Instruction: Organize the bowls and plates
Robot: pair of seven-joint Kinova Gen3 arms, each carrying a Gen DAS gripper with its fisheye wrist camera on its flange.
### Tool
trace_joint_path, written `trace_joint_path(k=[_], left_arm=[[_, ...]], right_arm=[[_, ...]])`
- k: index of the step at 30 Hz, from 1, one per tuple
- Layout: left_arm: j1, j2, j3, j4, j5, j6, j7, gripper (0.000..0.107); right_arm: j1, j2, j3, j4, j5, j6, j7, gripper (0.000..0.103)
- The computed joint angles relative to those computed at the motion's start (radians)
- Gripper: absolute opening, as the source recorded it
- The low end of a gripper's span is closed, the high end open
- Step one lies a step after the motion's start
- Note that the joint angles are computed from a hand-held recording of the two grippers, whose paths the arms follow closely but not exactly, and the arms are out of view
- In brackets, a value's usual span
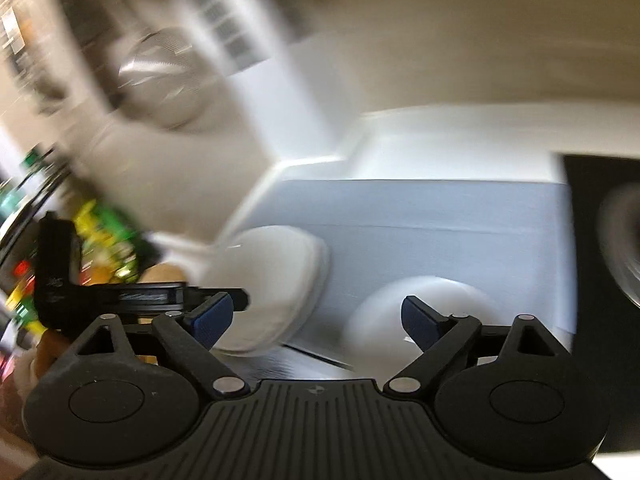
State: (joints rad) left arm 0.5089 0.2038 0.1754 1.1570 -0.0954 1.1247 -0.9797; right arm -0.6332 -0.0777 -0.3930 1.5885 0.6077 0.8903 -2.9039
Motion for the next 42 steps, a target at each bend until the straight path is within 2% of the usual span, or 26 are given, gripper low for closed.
trace_joint_path(k=[2,3,7,9,11,13,15,17,20,23,25,27,29,32,36,37,40,42], left_arm=[[-0.001,-0.022,-0.025,0.023,-0.048,0.017,0.054,0.103],[-0.011,-0.031,-0.031,0.035,-0.058,0.018,0.069,0.103],[-0.039,-0.043,-0.035,0.062,-0.092,0.034,0.12,0.103],[-0.059,-0.05,-0.029,0.076,-0.062,0.023,0.115,0.103],[-0.065,-0.052,-0.015,0.086,-0.035,0.003,0.102,0.103],[-0.072,-0.045,-0.001,0.088,0.008,-0.019,0.067,0.103],[-0.068,-0.022,0.017,0.073,0.064,-0.035,0.029,0.103],[-0.058,0.019,0.037,0.028,0.116,-0.04,-0.015,0.103],[-0.04,0.092,0.06,-0.058,0.187,-0.029,-0.107,0.103],[0.023,0.196,0.063,-0.197,0.193,0.042,-0.177,0.103],[0.076,0.269,0.056,-0.29,0.176,0.096,-0.211,0.103],[0.116,0.346,0.046,-0.382,0.173,0.154,-0.221,0.103],[0.16,0.417,0.013,-0.475,0.155,0.218,-0.205,0.103],[0.188,0.486,-0.019,-0.579,0.151,0.302,-0.204,0.103],[0.166,0.532,-0.013,-0.618,0.207,0.319,-0.197,0.103],[0.166,0.546,-0.015,-0.643,0.215,0.334,-0.182,0.103],[0.17,0.561,-0.018,-0.673,0.225,0.355,-0.195,0.103],[0.175,0.571,-0.011,-0.688,0.242,0.36,-0.205,0.097]], right_arm=[[0.052,0.085,-0.034,-0.066,-0.053,-0.044,0.081,0.093],[0.096,0.13,-0.079,-0.099,-0.069,-0.057,0.122,0.093],[0.22,0.289,-0.255,-0.233,-0.066,0.006,0.246,0.092],[0.265,0.33,-0.328,-0.269,-0.047,0.041,0.228,0.091],[0.334,0.331,-0.421,-0.258,-0.002,0.041,0.179,0.091],[0.401,0.304,-0.506,-0.234,0.045,0.066,0.116,0.091],[0.434,0.248,-0.529,-0.191,0.079,0.08,0.035,0.091],[0.419,0.157,-0.477,-0.137,0.081,0.117,-0.047,0.091],[0.298,0.048,-0.34,-0.077,0.092,0.236,-0.169,0.091],[0.159,0.001,-0.222,-0.026,0.099,0.358,-0.283,0.092],[0.069,-0.016,-0.132,0.014,0.073,0.397,-0.341,0.092],[-0.009,-0.035,-0.04,0.07,0.042,0.379,-0.387,0.092],[-0.046,-0.05,0.025,0.131,0.017,0.308,-0.415,0.091],[-0.001,-0.055,0.02,0.191,-0.009,0.212,-0.42,0.091],[0.038,-0.03,0.027,0.209,-0.044,0.133,-0.38,0.091],[0.046,-0.03,0.035,0.214,-0.059,0.112,-0.362,0.087],[0.079,-0.029,0.047,0.233,-0.122,0.039,-0.314,0.066],[0.081,-0.052,0.084,0.268,-0.18,-0.042,-0.301,0.06]])
